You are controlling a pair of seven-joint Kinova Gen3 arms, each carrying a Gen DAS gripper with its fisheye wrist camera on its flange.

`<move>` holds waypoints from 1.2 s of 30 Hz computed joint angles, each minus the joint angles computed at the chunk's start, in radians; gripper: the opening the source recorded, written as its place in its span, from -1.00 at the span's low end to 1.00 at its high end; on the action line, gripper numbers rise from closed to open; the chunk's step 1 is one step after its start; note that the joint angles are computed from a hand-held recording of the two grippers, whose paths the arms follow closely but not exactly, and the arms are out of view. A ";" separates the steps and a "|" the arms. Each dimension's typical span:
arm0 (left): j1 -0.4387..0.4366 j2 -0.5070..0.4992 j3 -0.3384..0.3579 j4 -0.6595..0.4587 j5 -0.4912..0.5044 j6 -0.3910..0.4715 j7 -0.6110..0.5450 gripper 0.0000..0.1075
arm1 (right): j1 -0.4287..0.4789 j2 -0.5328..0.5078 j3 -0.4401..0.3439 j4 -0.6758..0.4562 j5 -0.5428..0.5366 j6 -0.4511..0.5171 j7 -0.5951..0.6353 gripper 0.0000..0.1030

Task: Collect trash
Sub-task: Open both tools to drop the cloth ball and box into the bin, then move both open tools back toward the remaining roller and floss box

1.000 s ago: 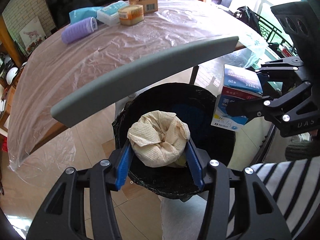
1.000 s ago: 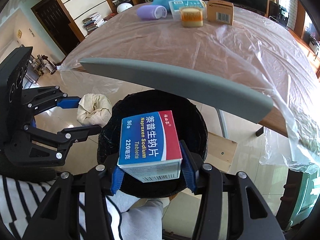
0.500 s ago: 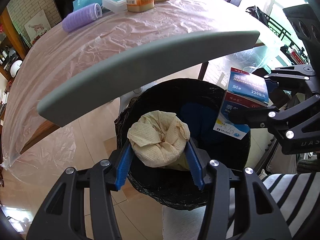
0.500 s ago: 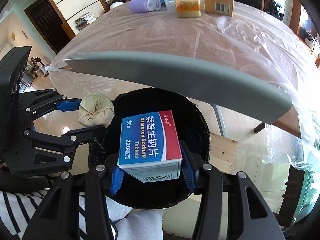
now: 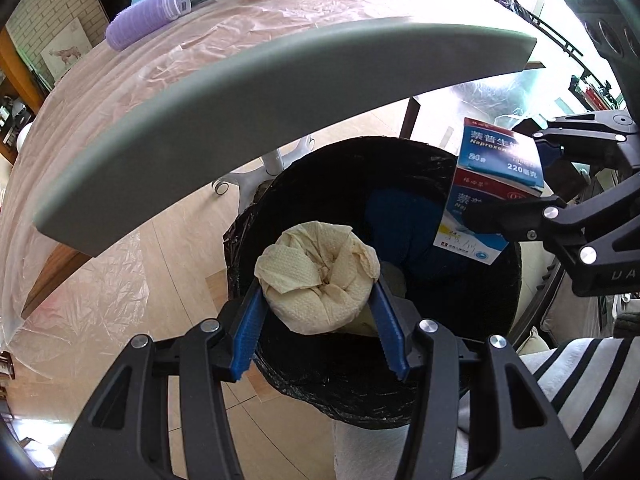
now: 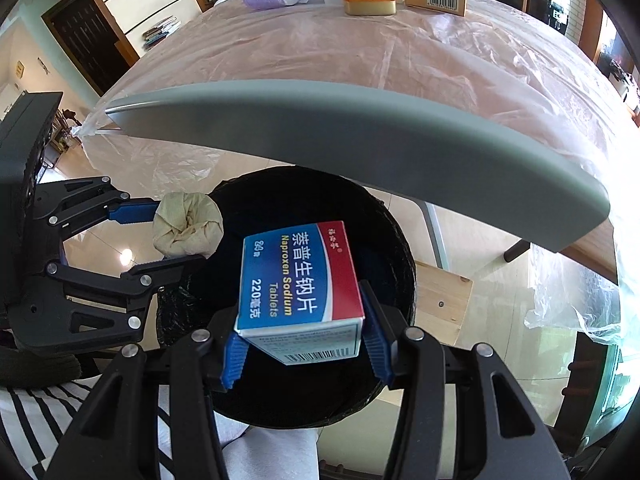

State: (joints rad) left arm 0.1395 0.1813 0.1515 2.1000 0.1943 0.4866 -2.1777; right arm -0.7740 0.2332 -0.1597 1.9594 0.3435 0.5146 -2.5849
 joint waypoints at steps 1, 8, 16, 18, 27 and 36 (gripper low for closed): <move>0.000 0.003 0.000 0.000 -0.001 -0.003 -0.001 -0.03 | 0.000 -0.001 -0.001 -0.001 -0.001 0.002 0.000 -0.06; 0.000 0.014 0.001 -0.002 -0.005 -0.007 -0.008 -0.03 | 0.006 0.004 -0.002 -0.003 -0.008 0.004 0.015 -0.06; 0.012 0.018 0.000 -0.003 -0.027 -0.011 0.009 -0.03 | 0.012 0.018 -0.001 -0.007 -0.025 0.002 0.039 -0.06; 0.016 0.018 0.000 -0.003 -0.034 -0.012 0.016 -0.03 | 0.014 0.021 0.000 -0.009 -0.030 0.004 0.048 -0.06; 0.023 0.019 0.002 -0.004 -0.047 -0.013 0.034 -0.03 | 0.010 0.029 0.006 -0.016 -0.037 0.011 0.058 -0.06; -0.009 0.006 0.025 0.014 0.007 -0.029 -0.045 0.50 | -0.011 0.022 0.023 -0.009 -0.024 0.005 0.036 0.53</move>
